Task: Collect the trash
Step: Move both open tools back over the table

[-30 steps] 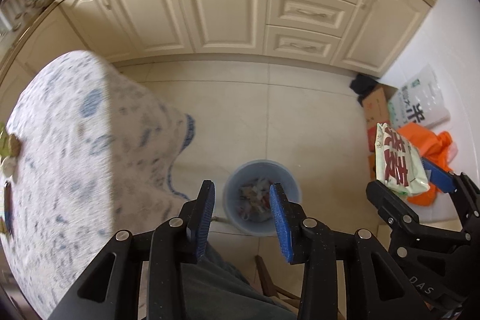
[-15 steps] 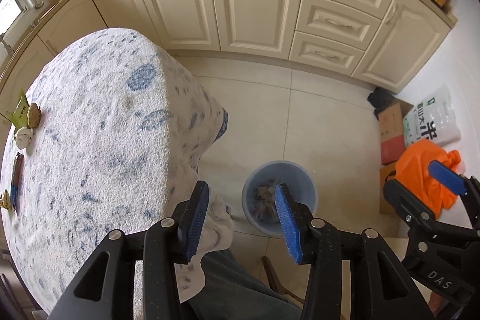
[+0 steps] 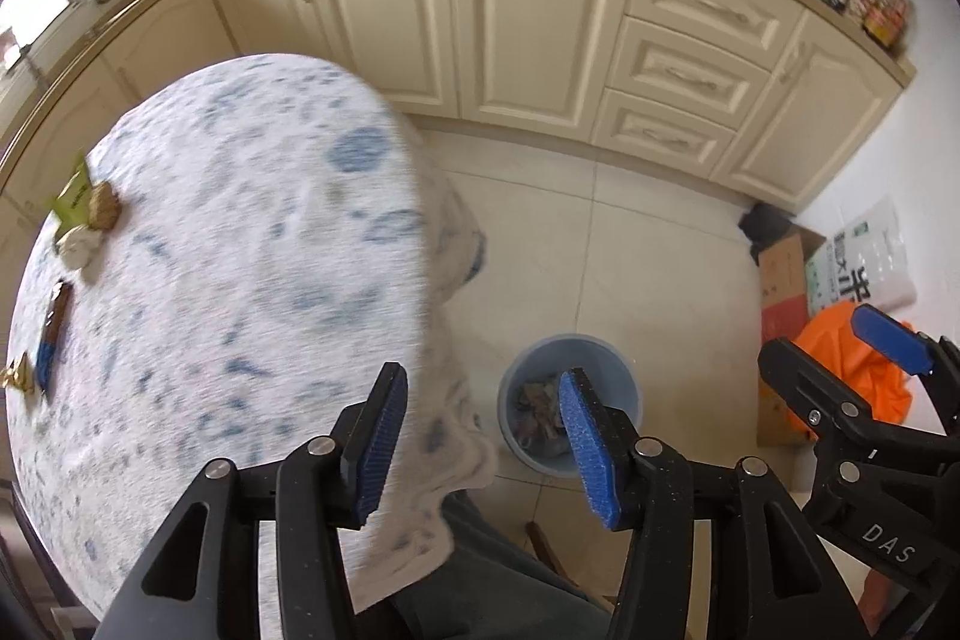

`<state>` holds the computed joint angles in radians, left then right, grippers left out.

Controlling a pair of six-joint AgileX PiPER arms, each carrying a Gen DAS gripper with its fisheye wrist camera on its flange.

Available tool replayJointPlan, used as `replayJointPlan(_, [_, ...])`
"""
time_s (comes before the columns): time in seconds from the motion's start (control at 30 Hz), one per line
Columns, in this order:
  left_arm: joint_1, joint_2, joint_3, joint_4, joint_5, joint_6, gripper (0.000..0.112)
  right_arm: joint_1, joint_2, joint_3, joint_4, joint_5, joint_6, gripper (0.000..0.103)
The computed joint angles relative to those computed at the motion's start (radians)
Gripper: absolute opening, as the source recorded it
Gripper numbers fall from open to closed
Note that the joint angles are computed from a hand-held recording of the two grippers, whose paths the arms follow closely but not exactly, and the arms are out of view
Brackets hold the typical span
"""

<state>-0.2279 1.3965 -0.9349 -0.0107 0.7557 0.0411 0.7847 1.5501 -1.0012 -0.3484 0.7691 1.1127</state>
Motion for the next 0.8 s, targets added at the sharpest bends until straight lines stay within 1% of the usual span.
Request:
replayJointPlan(0.03, [0.043,-0.019,0.01,-0.014,0.0,0.027,0.055,0.012,0.018,-0.028,-0.001,0.005,-0.005,0.092])
replayJointPlan(0.2, [0.246,-0.087,0.038,-0.077,0.022,0.157,0.058,0.074,0.128,-0.19,0.012,0.024,-0.05,0.096])
replayJointPlan(0.27, [0.36,-0.104,0.04,-0.109,0.034,0.224,0.06,0.096,0.18,-0.267,0.024,0.031,-0.078,0.097])
replayJointPlan(0.43, [0.622,-0.092,0.004,-0.185,0.058,0.384,0.063,0.139,0.329,-0.5,0.081,0.067,-0.186,0.099])
replayJointPlan(0.5, [0.702,-0.07,-0.028,-0.205,0.069,0.426,0.064,0.15,0.391,-0.598,0.108,0.089,-0.23,0.099])
replayJointPlan(0.57, [0.766,-0.04,-0.067,-0.217,0.078,0.449,0.065,0.165,0.458,-0.708,0.128,0.125,-0.268,0.099])
replayJointPlan(0.67, [0.827,0.009,-0.127,-0.215,0.086,0.458,0.067,0.173,0.574,-0.899,0.17,0.193,-0.339,0.099])
replayJointPlan(0.73, [0.84,0.049,-0.165,-0.195,0.076,0.445,0.073,0.175,0.649,-1.028,0.193,0.249,-0.375,0.099])
replayJointPlan(0.8, [0.849,0.093,-0.203,-0.176,0.065,0.429,0.074,0.174,0.728,-1.162,0.217,0.306,-0.412,0.099])
